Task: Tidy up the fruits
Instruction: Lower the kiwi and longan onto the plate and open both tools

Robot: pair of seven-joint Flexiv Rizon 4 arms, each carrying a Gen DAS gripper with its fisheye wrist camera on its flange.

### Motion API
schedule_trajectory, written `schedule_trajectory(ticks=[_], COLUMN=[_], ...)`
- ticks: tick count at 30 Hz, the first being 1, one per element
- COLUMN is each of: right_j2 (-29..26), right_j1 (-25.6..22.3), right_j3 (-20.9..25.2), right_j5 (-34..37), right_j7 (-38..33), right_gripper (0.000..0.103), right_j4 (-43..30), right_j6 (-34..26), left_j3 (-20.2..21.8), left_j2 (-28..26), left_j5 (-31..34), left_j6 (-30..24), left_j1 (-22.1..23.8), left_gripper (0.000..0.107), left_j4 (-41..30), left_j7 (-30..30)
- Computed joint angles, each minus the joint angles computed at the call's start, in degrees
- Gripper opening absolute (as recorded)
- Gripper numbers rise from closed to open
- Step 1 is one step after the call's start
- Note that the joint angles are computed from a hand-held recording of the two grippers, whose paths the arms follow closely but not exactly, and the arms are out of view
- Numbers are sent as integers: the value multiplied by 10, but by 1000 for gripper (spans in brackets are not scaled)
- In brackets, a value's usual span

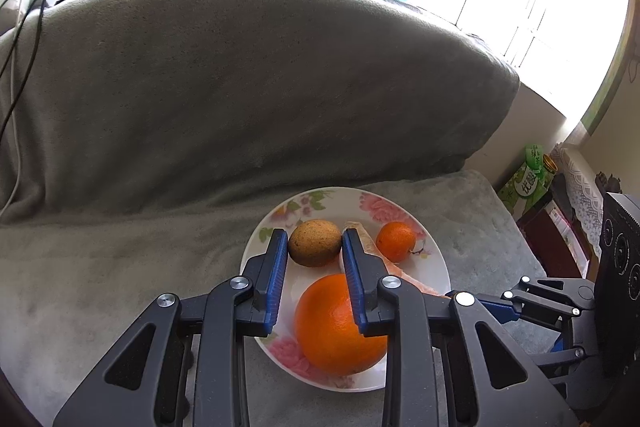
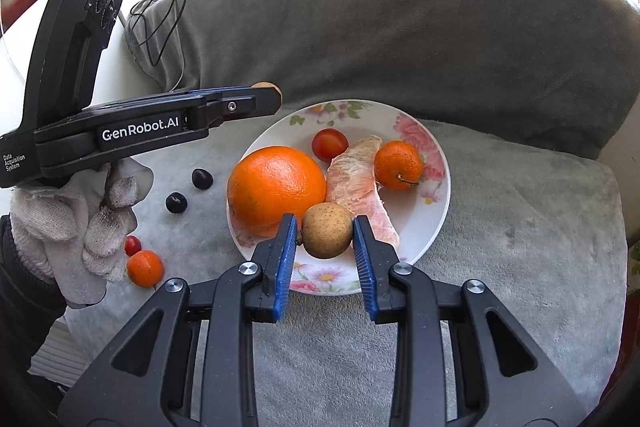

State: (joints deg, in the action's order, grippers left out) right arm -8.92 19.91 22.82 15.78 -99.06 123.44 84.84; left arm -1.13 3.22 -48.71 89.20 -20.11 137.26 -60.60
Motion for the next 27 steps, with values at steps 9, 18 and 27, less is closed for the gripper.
schedule_trajectory(ticks=[9, 18, 27], right_j2=[-3, -6, -7], right_j1=[1, 8, -4], right_j3=[0, -6, 7], right_j5=[-3, -29, -43], right_j7=[-4, 13, 19], right_gripper=[30, 30, 61], right_j4=[-2, 5, 15], right_j6=[-3, 6, 34], left_j3=[1, -4, -4], left_j2=[-1, -5, -2], left_j5=[4, -5, 32], left_j6=[-3, -7, -13], left_j1=[1, 2, 14], left_gripper=[26, 27, 55], left_j4=[-1, -5, -6], left_j7=[-5, -3, -30])
